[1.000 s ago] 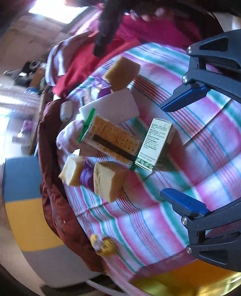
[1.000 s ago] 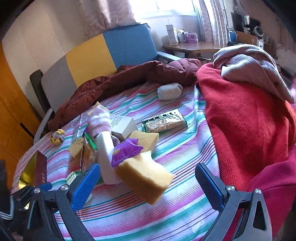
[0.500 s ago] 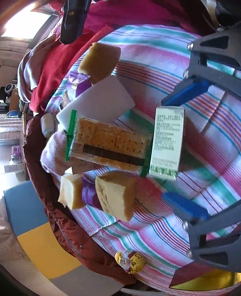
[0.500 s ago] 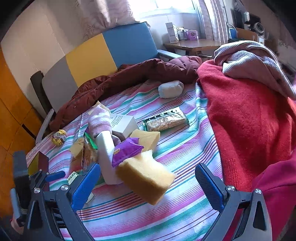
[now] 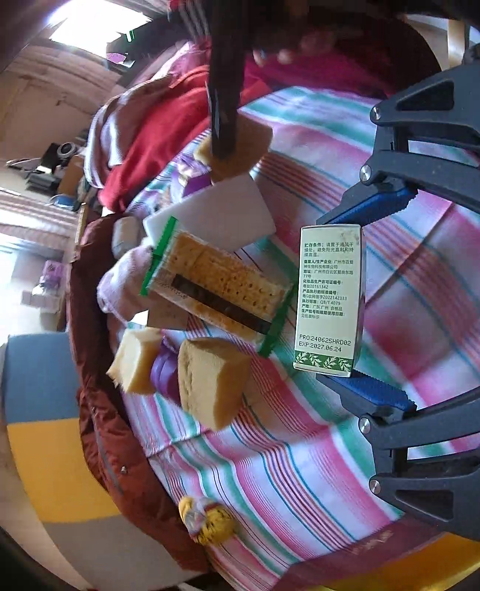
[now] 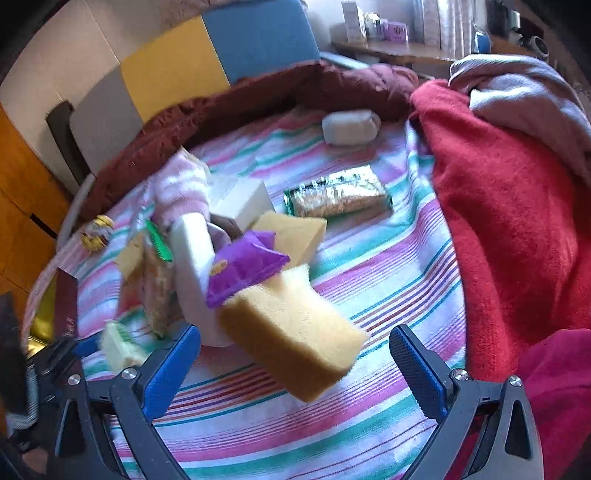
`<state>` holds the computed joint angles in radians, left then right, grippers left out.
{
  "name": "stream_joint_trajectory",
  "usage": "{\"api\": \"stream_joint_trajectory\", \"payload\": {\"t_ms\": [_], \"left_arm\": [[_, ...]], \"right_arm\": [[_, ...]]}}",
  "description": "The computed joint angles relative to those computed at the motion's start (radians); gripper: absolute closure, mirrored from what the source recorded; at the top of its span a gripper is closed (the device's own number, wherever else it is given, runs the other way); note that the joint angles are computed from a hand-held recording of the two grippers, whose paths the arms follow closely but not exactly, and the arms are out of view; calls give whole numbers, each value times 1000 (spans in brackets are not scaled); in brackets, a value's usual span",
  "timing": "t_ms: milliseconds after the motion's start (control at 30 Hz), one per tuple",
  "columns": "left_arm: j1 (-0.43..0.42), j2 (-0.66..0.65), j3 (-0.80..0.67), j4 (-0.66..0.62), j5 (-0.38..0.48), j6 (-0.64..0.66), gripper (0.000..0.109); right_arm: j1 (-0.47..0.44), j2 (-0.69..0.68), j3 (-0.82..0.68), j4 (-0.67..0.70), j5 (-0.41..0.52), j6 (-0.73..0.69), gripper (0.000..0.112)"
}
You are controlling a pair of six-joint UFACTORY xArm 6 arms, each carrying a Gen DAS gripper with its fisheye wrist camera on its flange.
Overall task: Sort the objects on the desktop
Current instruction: 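Grasp the green-and-white box with left tool while right tool grasps yellow sponge, then carry box and sponge to the gold tray and release both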
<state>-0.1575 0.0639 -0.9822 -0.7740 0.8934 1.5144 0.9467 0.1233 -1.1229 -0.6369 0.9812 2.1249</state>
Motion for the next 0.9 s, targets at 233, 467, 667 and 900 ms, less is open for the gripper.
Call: {"api": "stream_joint_trajectory", "payload": {"t_ms": [233, 467, 667, 900], "left_arm": [[75, -77, 50, -28, 66, 7, 35], [159, -109, 47, -64, 139, 10, 35], [224, -124, 36, -96, 172, 6, 35], [317, -108, -1, -128, 155, -25, 35]], "right_arm": [[-33, 34, -7, 24, -42, -37, 41], [10, 37, -52, -7, 1, -25, 46], [73, 61, -129, -22, 66, -34, 46], [106, 130, -237, -109, -24, -90, 46]]}}
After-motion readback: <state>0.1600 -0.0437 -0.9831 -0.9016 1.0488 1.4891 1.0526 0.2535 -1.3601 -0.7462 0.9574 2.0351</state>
